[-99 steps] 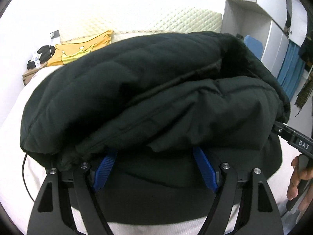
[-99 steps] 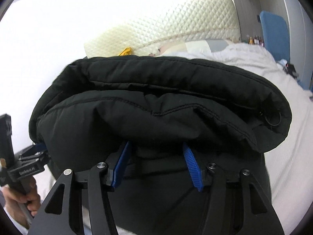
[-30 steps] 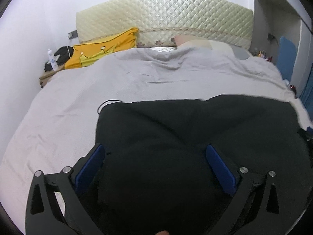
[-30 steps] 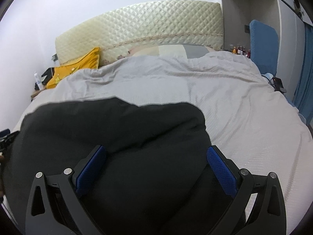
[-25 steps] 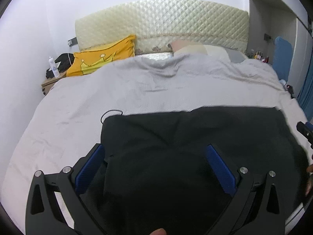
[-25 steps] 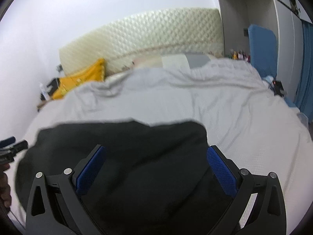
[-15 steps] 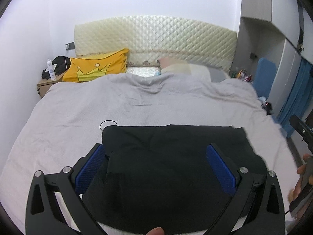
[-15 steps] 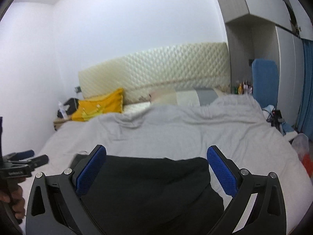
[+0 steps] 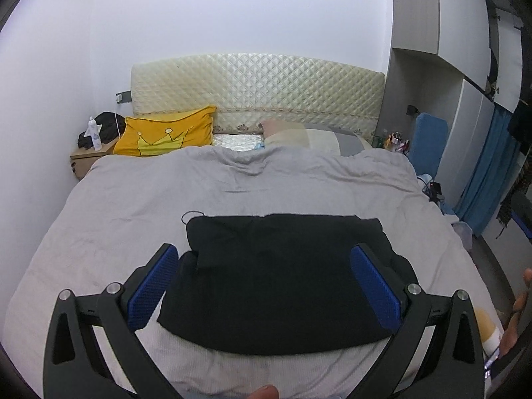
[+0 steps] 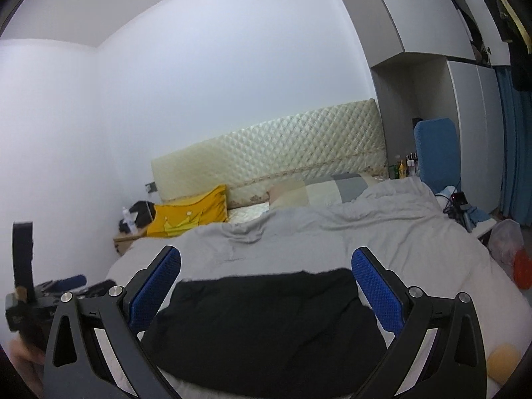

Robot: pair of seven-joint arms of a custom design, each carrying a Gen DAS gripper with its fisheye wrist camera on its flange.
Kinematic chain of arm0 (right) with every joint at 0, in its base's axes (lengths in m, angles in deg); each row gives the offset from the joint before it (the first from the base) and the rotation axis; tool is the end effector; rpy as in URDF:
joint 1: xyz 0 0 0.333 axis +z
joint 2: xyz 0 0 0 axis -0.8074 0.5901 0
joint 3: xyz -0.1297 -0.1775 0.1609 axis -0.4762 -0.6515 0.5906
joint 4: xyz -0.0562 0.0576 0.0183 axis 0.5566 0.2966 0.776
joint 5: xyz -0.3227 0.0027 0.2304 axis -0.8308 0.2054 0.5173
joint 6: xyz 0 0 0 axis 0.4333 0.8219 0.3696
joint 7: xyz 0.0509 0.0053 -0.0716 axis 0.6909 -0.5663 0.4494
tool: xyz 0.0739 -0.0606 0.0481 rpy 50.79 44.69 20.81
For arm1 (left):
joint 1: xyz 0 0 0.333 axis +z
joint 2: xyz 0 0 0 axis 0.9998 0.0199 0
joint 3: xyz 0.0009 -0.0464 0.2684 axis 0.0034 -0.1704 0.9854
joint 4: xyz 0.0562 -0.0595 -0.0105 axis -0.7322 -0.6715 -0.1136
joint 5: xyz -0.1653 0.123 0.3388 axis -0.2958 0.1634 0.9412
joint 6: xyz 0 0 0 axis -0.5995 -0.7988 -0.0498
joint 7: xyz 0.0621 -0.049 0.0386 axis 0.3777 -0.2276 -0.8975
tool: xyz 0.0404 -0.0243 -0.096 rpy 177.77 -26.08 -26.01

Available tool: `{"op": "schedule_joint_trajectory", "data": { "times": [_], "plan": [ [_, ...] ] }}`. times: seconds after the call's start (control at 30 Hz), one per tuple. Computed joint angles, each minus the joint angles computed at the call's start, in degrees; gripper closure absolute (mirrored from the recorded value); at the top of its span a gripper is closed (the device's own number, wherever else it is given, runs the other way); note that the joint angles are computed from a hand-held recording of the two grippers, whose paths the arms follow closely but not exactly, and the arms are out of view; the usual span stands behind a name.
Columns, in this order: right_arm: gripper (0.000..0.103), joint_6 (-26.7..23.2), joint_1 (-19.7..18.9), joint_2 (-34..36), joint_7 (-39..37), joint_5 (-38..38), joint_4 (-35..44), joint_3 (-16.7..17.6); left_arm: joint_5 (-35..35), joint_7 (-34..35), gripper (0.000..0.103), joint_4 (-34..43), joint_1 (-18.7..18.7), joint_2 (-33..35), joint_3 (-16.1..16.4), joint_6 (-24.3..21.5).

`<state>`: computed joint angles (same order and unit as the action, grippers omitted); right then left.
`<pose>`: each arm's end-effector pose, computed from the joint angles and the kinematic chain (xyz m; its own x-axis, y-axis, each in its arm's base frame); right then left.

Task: Fold large clothes

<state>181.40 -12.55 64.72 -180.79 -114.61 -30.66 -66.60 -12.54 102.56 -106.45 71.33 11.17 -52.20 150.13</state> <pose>0.4740 0.4530 0.5903 -0.2960 -0.9249 -0.2388 -0.2272 0.3109 -0.9229 0.6369 -0.3092 0.5765 -0.4664 -0.8821 0.0660 -0.5254 0.2162 -0.8229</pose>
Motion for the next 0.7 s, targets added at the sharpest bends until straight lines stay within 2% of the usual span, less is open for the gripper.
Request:
{"op": "schedule_joint_trajectory", "data": {
  "times": [0.07,0.27,0.7],
  "plan": [
    [0.0,-2.58,1.01,0.41,-1.35,1.14,0.73,0.71,-0.35,-0.65,0.0,-3.1,0.15,-2.39,0.02,1.53],
    [0.0,-6.13,3.27,0.68,-2.12,4.03,0.53,1.82,2.45,-5.05,0.0,-11.1,0.01,-8.63,1.09,5.72],
    [0.0,-9.15,5.08,-1.46,2.08,6.37,-3.96,3.72,4.3,-5.67,0.0,-23.21,1.88,-16.69,-1.18,5.96]
  ]
}}
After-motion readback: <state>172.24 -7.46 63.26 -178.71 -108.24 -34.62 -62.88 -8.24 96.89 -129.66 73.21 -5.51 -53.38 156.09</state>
